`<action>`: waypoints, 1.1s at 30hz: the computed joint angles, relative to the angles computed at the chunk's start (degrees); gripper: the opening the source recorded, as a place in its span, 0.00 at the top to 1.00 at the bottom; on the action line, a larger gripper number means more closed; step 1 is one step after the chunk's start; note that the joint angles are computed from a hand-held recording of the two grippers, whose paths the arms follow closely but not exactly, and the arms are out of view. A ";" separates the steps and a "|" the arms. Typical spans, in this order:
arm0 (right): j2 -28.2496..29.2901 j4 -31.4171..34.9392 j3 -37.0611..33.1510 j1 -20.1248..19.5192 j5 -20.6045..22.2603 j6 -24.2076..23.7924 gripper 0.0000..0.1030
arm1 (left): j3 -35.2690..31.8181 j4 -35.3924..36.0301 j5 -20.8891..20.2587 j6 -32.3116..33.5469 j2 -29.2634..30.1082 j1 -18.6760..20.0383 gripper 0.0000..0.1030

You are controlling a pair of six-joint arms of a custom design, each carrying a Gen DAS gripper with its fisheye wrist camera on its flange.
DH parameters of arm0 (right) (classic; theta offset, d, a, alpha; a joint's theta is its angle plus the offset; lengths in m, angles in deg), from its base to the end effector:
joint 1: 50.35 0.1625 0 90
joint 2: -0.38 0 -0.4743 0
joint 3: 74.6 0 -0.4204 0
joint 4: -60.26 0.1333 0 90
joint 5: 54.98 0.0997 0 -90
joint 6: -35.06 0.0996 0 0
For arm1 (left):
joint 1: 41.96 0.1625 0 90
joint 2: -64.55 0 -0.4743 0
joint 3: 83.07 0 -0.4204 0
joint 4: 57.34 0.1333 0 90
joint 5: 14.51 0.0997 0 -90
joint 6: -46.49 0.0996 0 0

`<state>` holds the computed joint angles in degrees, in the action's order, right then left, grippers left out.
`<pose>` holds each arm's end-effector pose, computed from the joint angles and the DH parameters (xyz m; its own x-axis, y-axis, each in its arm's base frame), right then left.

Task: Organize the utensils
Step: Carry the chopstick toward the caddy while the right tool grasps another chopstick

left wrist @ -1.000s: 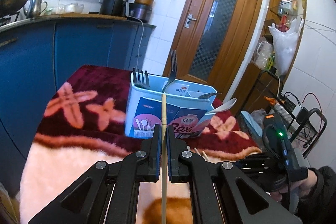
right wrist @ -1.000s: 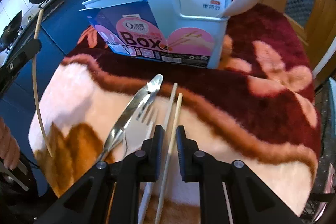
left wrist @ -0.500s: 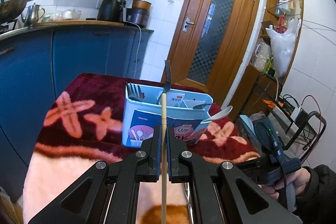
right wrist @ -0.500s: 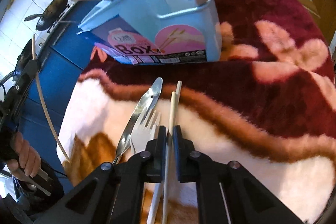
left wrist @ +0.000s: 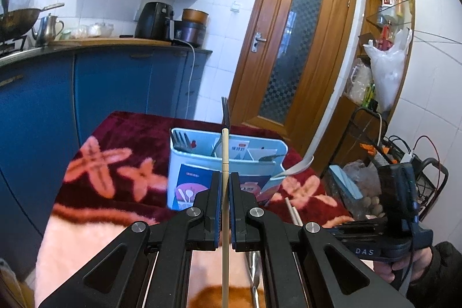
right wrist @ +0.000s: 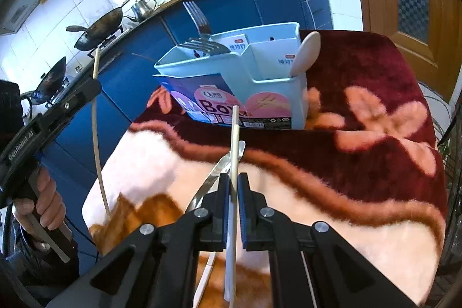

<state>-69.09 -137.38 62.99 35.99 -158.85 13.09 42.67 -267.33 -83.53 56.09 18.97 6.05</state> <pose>0.0797 -0.4675 0.2054 -0.9079 -0.0894 0.4096 -0.3132 0.7941 -0.5210 -0.2356 -0.5144 0.0795 -0.7499 0.5430 -0.3779 0.6479 0.4870 -0.5857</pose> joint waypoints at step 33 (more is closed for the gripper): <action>0.26 2.09 -0.66 -4.81 -3.24 3.37 0.94 | -6.69 -2.83 1.41 2.41 2.97 -0.46 0.96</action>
<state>-68.83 -135.28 62.33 31.17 -162.09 16.46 35.98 -270.16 -82.12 58.49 21.94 5.60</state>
